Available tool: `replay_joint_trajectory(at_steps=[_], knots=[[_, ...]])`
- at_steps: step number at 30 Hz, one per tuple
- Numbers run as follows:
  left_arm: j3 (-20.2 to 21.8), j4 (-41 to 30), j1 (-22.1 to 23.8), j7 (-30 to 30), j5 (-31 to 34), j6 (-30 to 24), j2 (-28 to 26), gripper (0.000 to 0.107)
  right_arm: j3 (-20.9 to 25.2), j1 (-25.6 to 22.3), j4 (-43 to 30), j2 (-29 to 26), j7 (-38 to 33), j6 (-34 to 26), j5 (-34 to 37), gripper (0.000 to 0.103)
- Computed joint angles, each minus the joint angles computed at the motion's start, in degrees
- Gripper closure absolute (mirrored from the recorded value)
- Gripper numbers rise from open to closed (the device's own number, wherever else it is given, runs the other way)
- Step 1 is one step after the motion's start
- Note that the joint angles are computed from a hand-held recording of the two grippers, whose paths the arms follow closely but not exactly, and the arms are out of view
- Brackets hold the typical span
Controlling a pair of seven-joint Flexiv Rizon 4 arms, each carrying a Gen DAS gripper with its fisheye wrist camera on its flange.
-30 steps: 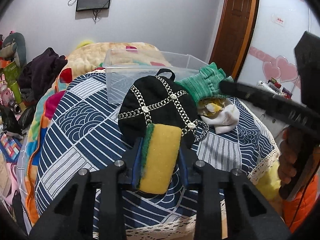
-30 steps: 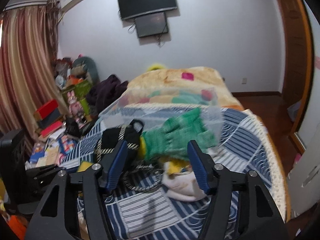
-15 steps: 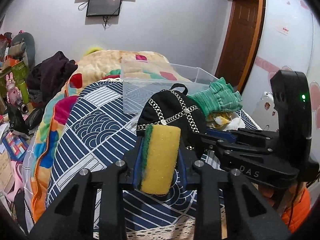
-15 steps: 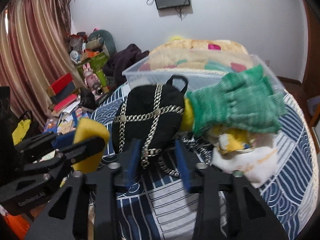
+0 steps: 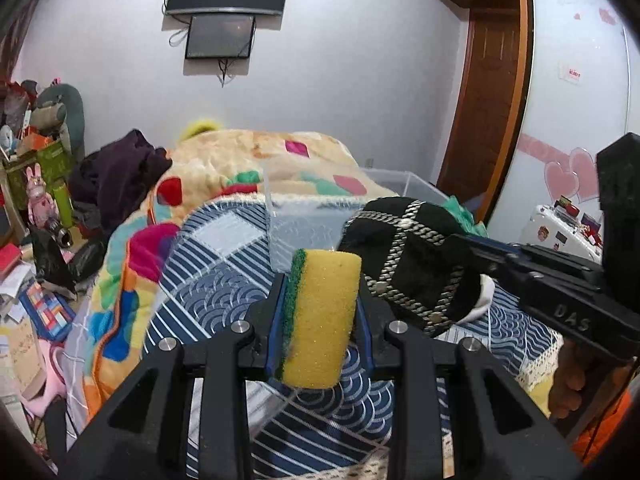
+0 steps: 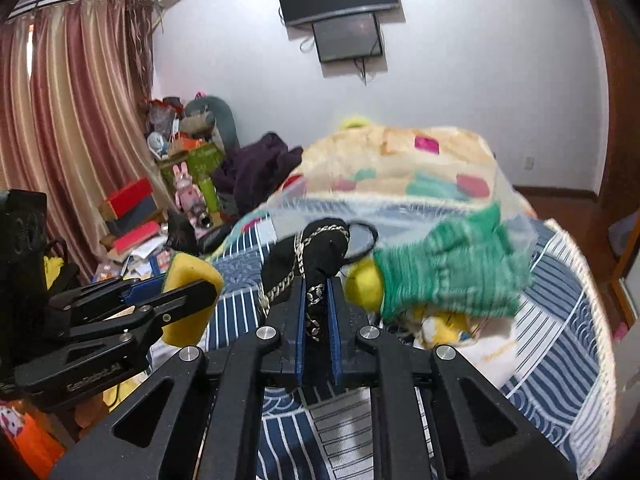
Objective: Organize soft objects
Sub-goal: 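Carry the sponge and hat into the clear box and open both tools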
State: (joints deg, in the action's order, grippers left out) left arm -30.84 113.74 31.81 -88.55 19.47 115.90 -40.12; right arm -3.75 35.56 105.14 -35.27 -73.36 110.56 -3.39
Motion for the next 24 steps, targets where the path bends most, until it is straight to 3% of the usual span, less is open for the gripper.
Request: replay_joint_trajectory(at_steps=[14, 20, 24], knots=[[-5.26, -9.70, 1.46, 2.04, -0.88, -3.96, -2.79, 0.076, -13.34, 10.26, -4.20, 0.16, -5.43, 2.26, 10.81, 0.094], [-6.26, -15.22, -0.58, 6.65, -5.57, -8.44, -5.25, 0.076, -20.78, 14.43, -7.77, -2.14, -5.50, 0.10, 14.97, 0.094], [-4.75, -19.27, -3.74, 10.20, -10.30, -11.94, -6.79, 0.076, -26.28, 16.83, -10.13, -4.57, -2.71, -2.85, 15.58, 0.094]])
